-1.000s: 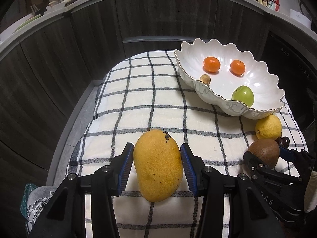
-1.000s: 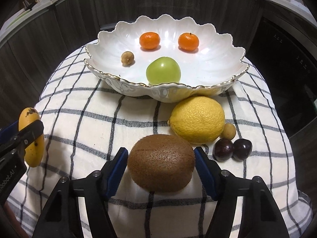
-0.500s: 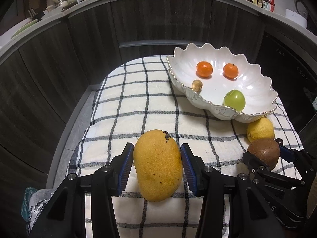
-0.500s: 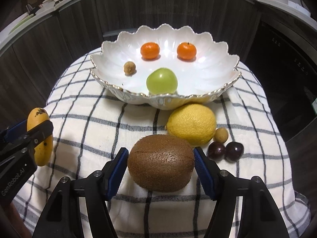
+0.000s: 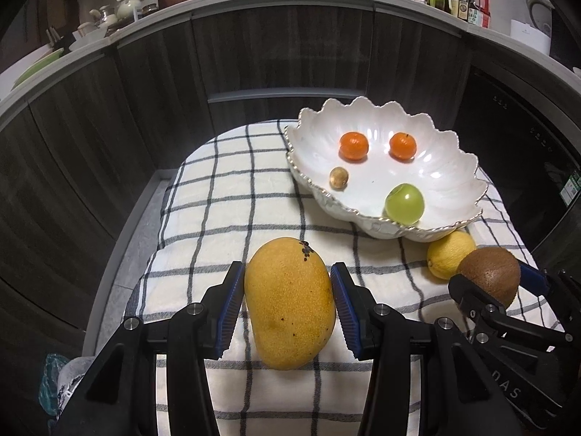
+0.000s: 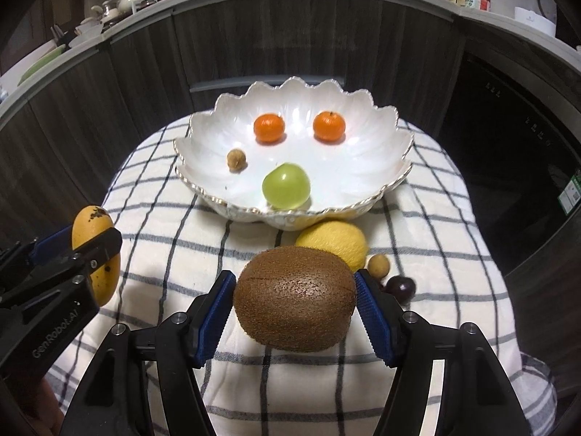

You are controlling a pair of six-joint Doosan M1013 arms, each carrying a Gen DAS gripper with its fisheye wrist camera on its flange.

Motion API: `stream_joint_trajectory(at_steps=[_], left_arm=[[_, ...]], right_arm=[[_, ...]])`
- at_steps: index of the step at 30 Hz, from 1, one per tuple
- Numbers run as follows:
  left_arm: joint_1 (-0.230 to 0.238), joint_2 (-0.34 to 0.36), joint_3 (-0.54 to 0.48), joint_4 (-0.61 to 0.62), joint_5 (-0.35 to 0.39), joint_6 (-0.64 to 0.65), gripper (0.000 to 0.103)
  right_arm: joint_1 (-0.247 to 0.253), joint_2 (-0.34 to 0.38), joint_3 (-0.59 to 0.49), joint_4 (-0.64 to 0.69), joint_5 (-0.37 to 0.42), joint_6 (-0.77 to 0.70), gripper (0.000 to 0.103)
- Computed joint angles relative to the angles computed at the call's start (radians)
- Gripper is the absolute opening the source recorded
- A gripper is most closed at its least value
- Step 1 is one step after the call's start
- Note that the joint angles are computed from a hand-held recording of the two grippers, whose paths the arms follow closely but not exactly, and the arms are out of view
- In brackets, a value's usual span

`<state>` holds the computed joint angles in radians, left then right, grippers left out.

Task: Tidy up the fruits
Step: 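Carry the mango and kiwi into the white bowl and open both grippers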

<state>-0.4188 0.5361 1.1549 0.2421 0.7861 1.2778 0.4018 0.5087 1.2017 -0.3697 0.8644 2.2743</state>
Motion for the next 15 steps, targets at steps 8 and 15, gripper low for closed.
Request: stream_joint_trajectory(at_steps=[8,15], left_arm=[[-0.011,0.02,-0.055,-0.022,-0.009,0.039,0.047],[-0.018,0.065,-0.15,-0.04,-0.005,0.083,0.047]], right_arm=[[-0.017,-0.011,-0.014,-0.041,-0.014,0.016,0.067],[-0.038,-0.001,-0.051,-0.081,-0.025,0.014,0.067]])
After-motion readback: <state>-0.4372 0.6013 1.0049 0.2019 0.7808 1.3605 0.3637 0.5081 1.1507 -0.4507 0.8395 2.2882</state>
